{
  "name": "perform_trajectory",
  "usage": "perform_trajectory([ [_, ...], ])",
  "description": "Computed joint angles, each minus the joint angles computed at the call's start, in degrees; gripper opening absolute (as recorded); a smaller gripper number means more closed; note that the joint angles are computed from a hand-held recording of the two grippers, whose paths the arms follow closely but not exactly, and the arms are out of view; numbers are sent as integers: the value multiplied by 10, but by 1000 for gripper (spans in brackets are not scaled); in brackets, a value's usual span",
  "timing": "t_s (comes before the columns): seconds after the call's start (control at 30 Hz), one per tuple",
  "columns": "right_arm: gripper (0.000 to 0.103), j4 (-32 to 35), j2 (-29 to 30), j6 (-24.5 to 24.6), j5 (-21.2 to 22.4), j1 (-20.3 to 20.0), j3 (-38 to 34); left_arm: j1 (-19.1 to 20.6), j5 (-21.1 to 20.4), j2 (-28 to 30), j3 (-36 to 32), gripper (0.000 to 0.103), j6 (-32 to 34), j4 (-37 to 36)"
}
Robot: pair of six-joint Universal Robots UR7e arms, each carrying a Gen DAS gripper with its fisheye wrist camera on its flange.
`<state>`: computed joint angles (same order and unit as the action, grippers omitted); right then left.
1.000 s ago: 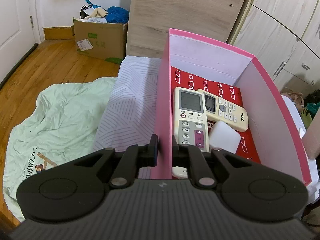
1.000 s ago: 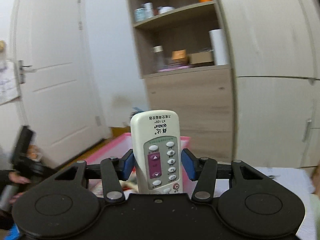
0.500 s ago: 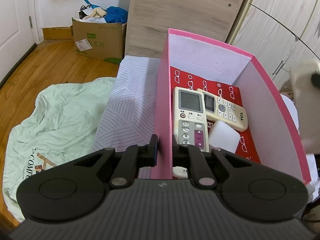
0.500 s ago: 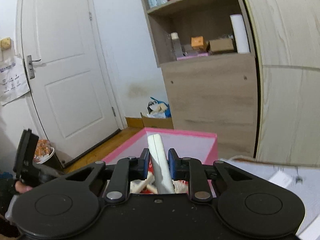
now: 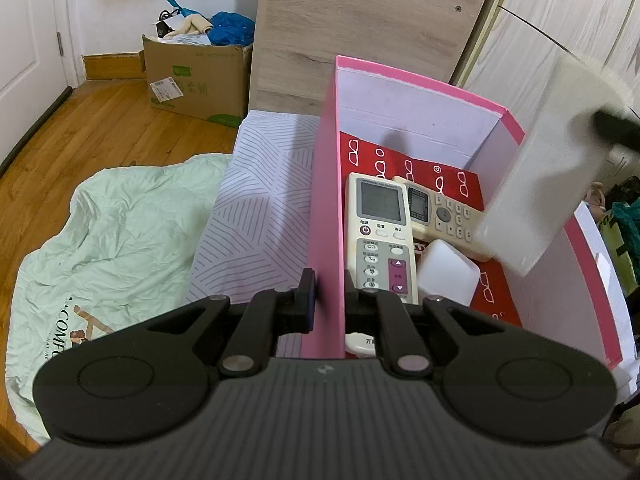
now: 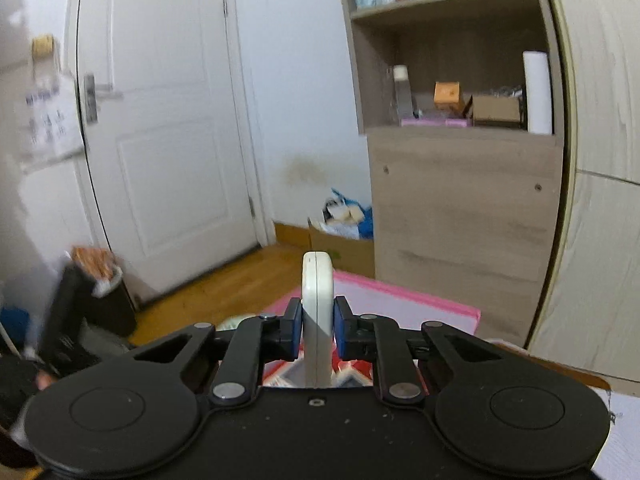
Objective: Organize rigid objects
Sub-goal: 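Lower the white remote into the box and open the right tool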
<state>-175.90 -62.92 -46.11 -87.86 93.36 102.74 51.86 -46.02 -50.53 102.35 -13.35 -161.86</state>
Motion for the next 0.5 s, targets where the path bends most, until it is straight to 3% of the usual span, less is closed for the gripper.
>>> perform_trajectory([
  [0.2, 19, -101, 50, -123, -115, 22, 5, 1, -1, -1, 2, 10, 2, -4],
  [0.3, 19, -106, 54, -158, -126, 28, 8, 1, -1, -1, 3, 10, 3, -5],
  [0.5, 23, -73, 60, -161, -120, 33, 3, 1, 0, -2, 2, 10, 3, -2],
])
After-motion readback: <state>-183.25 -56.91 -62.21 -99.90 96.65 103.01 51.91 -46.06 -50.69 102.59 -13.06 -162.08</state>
